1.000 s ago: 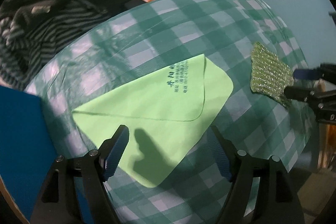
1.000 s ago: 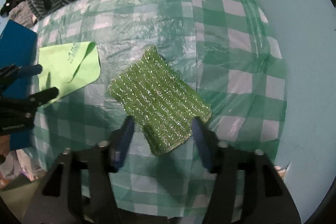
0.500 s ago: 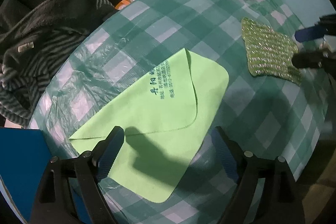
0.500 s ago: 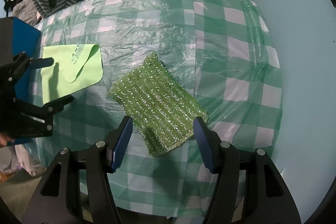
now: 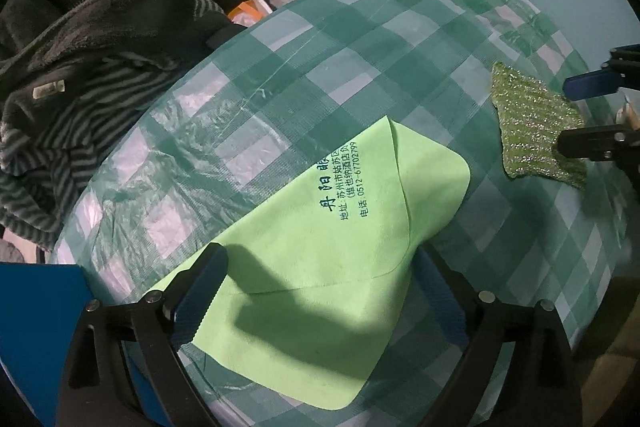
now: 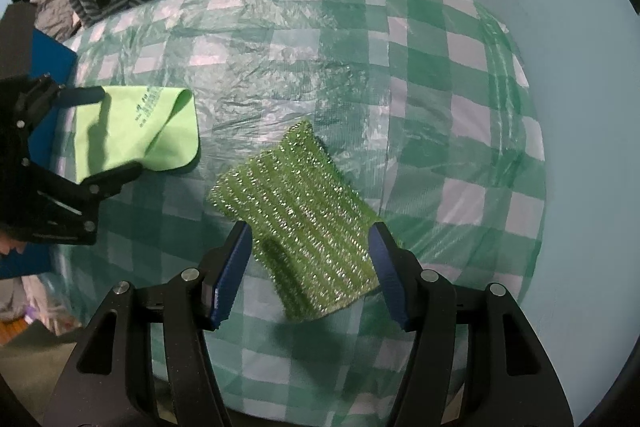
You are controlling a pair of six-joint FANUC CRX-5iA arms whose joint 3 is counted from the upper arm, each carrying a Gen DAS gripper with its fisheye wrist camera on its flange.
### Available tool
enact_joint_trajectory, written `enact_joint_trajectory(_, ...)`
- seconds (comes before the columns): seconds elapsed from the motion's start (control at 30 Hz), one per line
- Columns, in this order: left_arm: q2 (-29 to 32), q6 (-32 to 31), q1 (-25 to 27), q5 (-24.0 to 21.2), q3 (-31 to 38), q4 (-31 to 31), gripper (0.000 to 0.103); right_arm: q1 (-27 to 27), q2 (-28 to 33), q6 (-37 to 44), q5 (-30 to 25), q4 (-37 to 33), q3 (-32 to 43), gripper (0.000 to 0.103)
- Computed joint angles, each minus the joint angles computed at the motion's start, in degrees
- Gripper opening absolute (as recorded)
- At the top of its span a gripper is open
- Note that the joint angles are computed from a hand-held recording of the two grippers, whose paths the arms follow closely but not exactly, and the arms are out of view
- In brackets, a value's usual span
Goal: Organize soft objects
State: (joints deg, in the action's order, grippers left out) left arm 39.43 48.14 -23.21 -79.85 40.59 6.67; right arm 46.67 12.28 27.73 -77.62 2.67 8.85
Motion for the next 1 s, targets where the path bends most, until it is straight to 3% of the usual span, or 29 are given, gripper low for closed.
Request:
enact_joint_trajectory(0.07,0.14,0.21,0.51,-0.02,-0.27,1.27,0.093,-0.18,0.78,1.42,-0.50,-0.06,0.54,0.061)
enact_joint_trajectory(0.27,-1.27,-0.55,1.10,2.42,-2.93,3.90,0.066,-0.30,1.46,5.25,-0.45,-1.14,1.59,0.061)
enact_joint_trajectory(0.37,-0.97,-1.41,1.03,2.41,-2.47,4.12,0.047,-0.10,2.70,6.76,-0.53,-1.33,2.76,0.063)
enact_joint_trajectory(0.43,-0.61,-1.37,0.96,1.94,-1.58,3.96,0.025,0.13,3.07,7.38,-0.62,-1.31,2.90,0.063)
enact_joint_trajectory(0.5,-0.14,-0.66,0.72,1.38,-0.43,3.22,0.014,0.18,3.81,8.40,-0.85,-1.23,3.53,0.063)
enact_joint_trajectory(0.63,0.30,1.10,0.60,0.51,0.78,1.94,0.007,0.47,4.89,9.28,-1.01,-0.58,4.12,0.063)
enact_joint_trajectory(0.9,-2.04,4.88,0.97,0.58,-1.15,1.04,0.005,2.38,5.17,10.14,-0.04,2.68,2.14,0.062)
enact_joint_trajectory(0.97,-3.18,5.82,1.19,0.96,-2.37,1.22,0.005,2.95,4.78,9.52,0.55,3.44,1.42,0.054)
enact_joint_trajectory(1.0,-3.64,6.13,1.27,1.08,-2.85,1.25,0.005,3.30,5.10,9.10,0.43,3.86,1.86,0.042)
